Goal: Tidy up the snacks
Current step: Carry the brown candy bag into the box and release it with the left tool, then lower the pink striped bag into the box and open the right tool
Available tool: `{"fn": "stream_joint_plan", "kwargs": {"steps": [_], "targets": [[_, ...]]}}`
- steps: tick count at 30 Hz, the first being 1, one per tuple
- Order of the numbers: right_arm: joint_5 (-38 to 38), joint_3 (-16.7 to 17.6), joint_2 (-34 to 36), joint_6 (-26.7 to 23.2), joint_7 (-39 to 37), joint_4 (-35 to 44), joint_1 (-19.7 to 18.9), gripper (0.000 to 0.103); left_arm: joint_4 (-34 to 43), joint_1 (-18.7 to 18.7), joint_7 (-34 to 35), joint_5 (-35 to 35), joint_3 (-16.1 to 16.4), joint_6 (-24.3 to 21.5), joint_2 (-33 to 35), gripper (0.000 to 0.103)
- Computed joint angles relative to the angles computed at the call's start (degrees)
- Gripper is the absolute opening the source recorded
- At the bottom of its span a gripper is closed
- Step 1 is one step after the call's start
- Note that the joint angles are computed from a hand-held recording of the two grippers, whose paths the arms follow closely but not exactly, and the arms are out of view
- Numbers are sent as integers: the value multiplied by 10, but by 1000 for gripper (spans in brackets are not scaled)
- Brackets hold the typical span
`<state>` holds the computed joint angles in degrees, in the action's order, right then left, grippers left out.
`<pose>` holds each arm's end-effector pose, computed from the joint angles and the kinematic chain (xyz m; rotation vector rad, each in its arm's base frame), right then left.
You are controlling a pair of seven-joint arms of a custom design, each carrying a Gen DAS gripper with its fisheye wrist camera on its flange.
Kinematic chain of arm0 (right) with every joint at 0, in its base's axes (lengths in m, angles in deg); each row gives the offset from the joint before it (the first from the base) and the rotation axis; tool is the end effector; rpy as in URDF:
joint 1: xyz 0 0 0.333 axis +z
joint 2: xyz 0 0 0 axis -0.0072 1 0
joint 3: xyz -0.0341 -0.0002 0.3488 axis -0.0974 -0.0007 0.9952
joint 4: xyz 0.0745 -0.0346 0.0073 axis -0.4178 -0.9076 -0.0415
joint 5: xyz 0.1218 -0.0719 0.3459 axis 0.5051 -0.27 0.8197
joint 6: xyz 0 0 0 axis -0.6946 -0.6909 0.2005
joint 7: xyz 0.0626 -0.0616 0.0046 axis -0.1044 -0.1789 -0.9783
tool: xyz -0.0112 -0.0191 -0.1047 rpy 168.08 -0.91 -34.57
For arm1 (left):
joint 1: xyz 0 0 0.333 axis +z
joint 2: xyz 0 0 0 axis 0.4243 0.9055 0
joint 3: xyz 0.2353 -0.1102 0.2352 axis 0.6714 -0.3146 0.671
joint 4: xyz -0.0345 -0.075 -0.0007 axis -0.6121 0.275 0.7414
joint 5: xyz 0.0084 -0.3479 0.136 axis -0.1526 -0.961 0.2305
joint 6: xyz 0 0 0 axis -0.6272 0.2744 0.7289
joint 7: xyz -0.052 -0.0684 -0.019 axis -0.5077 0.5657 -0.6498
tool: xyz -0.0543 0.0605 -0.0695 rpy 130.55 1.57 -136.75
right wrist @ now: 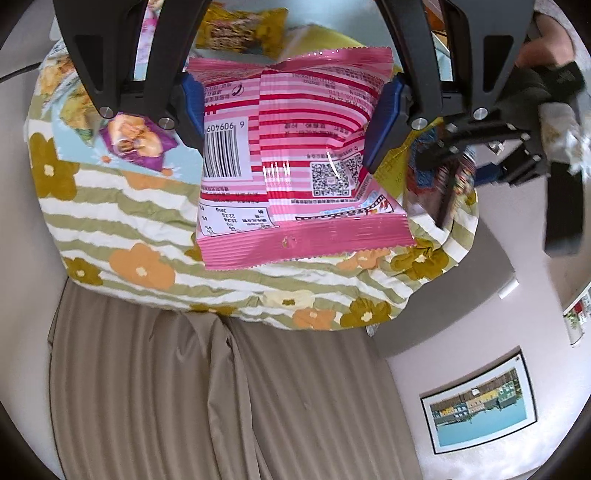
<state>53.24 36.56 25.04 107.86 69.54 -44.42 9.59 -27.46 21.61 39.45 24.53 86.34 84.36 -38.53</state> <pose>0.6649 0.2278 0.6070 -2.0339 1.1122 -0.2618 0.6381 -0.0659 0.5973 -2.0370 1.5389 -0.4291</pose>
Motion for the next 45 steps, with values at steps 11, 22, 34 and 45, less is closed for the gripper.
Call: {"fn": "stream_joint_plan", "kwargs": {"steps": [11,22,34,45], "targets": [[-106,-20,62,-13,156,66,37,69,-2,24,141,-115,4,54,43,100],[-131,-4,78,-40,168,94,28,69,-39,13,113,-96,12,43,11,100],[-101,5,206,-213,166,315,47,70,-45,14,45,-41,6,19,-11,100],[-96,0,152,-144,158,195,40,99,-82,27,20,-41,0,26,-33,100]]}}
